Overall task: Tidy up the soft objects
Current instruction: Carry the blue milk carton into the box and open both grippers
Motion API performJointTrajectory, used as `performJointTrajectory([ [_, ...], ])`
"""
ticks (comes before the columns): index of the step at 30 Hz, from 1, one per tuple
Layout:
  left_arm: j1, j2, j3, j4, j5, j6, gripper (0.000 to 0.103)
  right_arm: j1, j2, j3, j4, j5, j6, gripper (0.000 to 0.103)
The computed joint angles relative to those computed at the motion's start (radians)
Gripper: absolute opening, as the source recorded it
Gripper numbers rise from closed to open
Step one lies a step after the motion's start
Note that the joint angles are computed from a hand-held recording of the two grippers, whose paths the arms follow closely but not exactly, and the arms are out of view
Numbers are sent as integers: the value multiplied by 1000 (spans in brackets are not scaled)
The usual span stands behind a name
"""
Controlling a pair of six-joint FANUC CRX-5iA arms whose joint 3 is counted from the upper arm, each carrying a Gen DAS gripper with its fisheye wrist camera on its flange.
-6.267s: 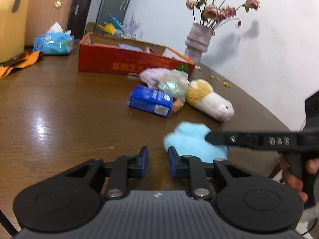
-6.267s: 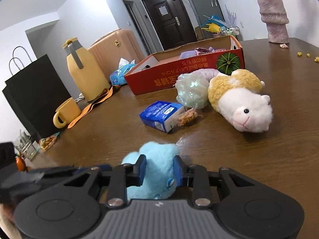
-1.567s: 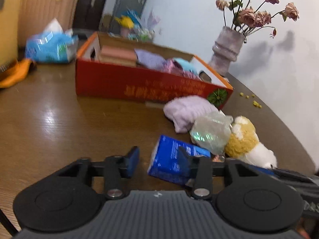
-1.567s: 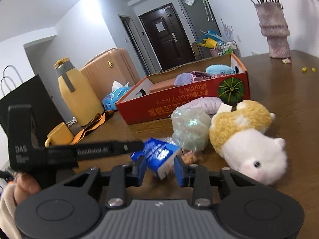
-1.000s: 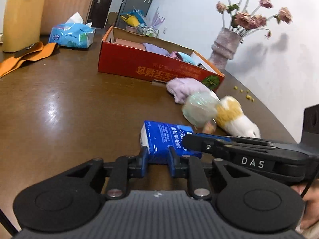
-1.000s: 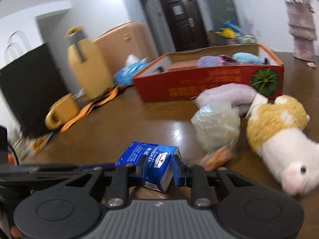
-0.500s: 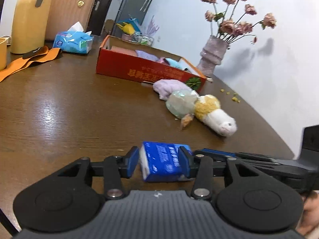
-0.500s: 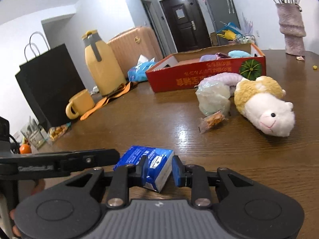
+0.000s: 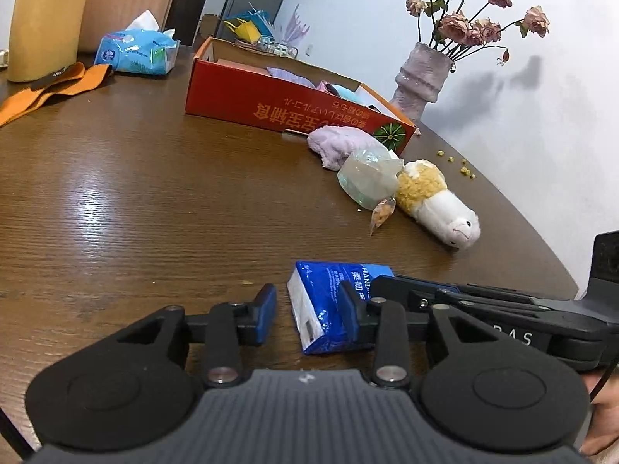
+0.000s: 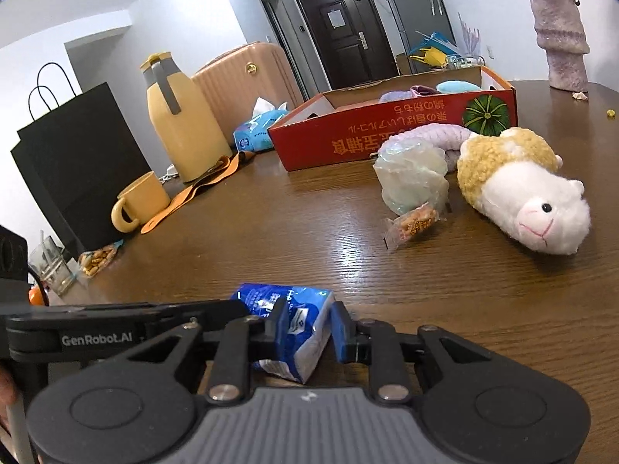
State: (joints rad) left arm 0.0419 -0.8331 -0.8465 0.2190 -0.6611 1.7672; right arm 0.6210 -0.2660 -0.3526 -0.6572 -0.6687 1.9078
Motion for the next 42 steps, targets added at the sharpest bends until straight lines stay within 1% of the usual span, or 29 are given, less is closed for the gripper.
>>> performJointTrajectory([
  [2,47,-19,-50,136,12,-112,27,-40,21,26,-57,-46,33,22],
  [3,56,-23,-65,175,18,-140,24,-57,28,35,-79,-65,43,22],
  [5,37,-15,-51,137,24,-106,24,-66,33,39,-95,-74,50,22],
  [8,21,-14,-45,106,32,-76,23,-41,21,25,-61,-46,23,22],
  [10,18,-14,-42,101,34,-54,22,-42,21,27,-63,-46,19,21],
  [13,-12,1,-10,33,51,-2,20,-31,17,31,-36,-30,-8,19],
  [14,-14,8,-1,28,64,-13,20,-24,13,32,-24,-15,-16,19],
  [15,-3,13,1,51,79,-39,20,-26,18,46,-27,-6,-15,19],
  [17,44,35,-11,188,125,-186,20,-28,35,84,-28,20,0,19],
  [19,77,85,5,302,177,-325,20,-36,82,157,-42,33,48,19],
  [21,103,169,47,414,236,-471,20,-44,159,262,-55,40,77,19],
  [23,127,284,124,473,274,-552,19,-41,256,384,-41,46,75,19],
  [24,139,342,166,492,285,-583,19,-36,321,463,-18,38,44,19],
  [25,156,404,219,477,286,-586,19,-31,384,539,13,21,6,19],
  [26,183,481,296,437,255,-544,19,-29,456,627,40,-9,-35,19],
  [27,201,543,357,413,224,-524,19,-21,529,715,89,-36,-114,19],
  [28,214,605,422,367,196,-501,19,-8,593,791,148,-63,-178,19],
  [29,225,671,494,310,168,-462,19,3,657,869,194,-90,-213,19],
  [31,241,784,606,248,112,-440,19,22,778,1011,282,-146,-310,19],
  [32,248,825,647,216,87,-428,19,29,843,1094,317,-194,-350,19],
  [33,251,869,698,163,54,-377,20,32,908,1184,335,-258,-389,19],
  [34,254,895,725,125,33,-355,19,35,966,1269,354,-321,-418,19],
  [35,249,919,759,61,17,-326,18,37,1014,1338,368,-369,-430,19],
  [37,233,940,806,-52,1,-246,17,35,1085,1445,367,-435,-448,18],
  [39,221,938,819,-117,4,-210,18,38,1111,1479,366,-455,-467,18],
  [40,218,930,817,-136,7,-194,18,37,1110,1474,359,-444,-470,19],
  [42,224,919,813,-130,2,-208,19,31,1085,1436,337,-419,-459,22],
])
